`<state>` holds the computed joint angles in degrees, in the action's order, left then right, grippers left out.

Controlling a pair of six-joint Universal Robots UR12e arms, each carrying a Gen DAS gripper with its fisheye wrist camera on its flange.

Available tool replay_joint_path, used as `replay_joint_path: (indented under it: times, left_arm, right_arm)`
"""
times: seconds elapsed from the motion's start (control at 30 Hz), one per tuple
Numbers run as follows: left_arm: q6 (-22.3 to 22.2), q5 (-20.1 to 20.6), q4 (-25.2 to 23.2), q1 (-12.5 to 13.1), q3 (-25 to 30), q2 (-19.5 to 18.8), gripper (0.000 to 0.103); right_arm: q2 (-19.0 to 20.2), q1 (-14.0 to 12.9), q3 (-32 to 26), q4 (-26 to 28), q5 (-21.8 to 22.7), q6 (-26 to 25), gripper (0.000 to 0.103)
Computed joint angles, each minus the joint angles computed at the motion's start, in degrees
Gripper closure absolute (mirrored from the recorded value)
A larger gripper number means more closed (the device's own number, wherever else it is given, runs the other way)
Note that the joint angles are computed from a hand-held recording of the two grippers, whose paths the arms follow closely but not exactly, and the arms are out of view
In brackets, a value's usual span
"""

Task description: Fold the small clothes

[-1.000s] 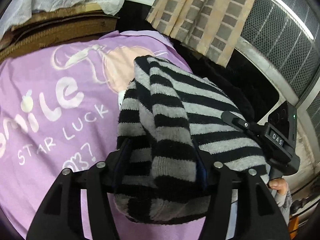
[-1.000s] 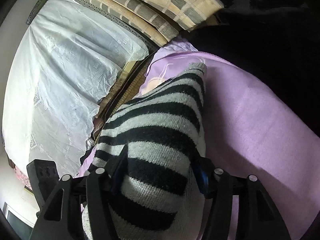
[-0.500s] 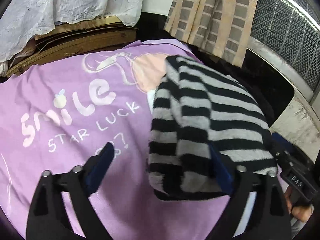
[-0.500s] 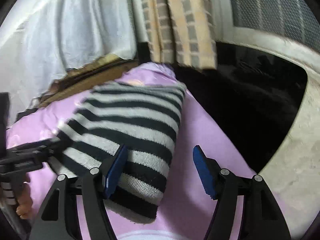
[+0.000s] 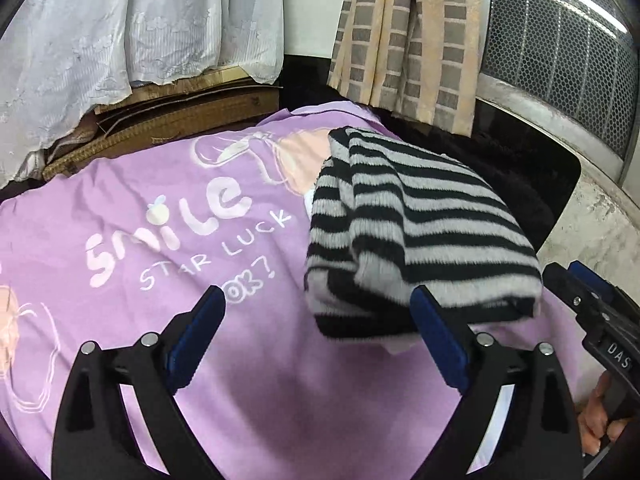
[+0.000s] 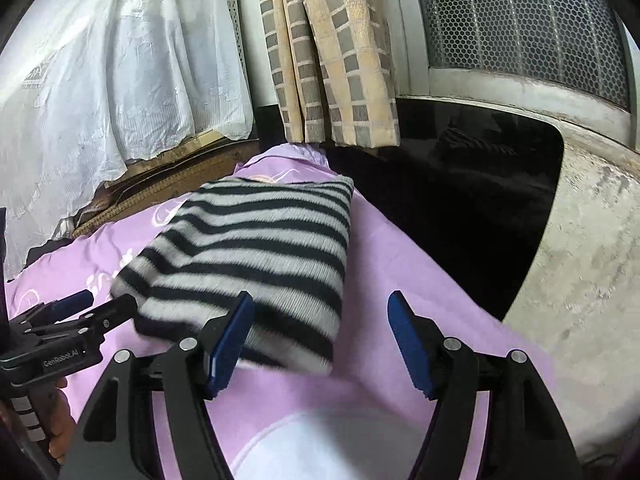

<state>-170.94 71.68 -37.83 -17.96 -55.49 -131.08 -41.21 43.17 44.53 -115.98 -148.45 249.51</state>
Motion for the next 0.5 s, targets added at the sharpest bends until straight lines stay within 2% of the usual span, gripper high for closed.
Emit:
replay_joint_path:
  times: [0.13, 0.23, 0.33, 0.4, 0.5]
  left_arm:
    - [-0.14, -0.36, 1.59, 0.43, -2.8, 1.7, 0.012]
    - [-0.25, -2.01, 2.34, 0.99, -4.54, 2.94, 0.012]
    - [-0.59, -2.95, 3.79, 1.49, -6.01, 4.01, 0.012]
    - [-0.82, -3.64, 4.82, 1.81, -6.87, 4.66, 0.011]
    - [-1.12, -3.5, 6.18, 2.09, -7.79, 5.47, 0.009]
  right_arm:
    - [-0.25, 0.64, -0.24, 0.07, 1.14, 2.02, 0.03]
    - [0.05, 1.2, -1.54, 2.18, 0.77, 3.98, 0.03]
    - [1.03, 1.84, -4.19, 5.73, -0.59, 5.1, 0.025]
    - [1.69, 2.2, -5.85, 6.98, -1.17, 5.04, 0.021]
    - [2.93, 2.55, -8.69, 8.27, -1.7, 3.74, 0.02]
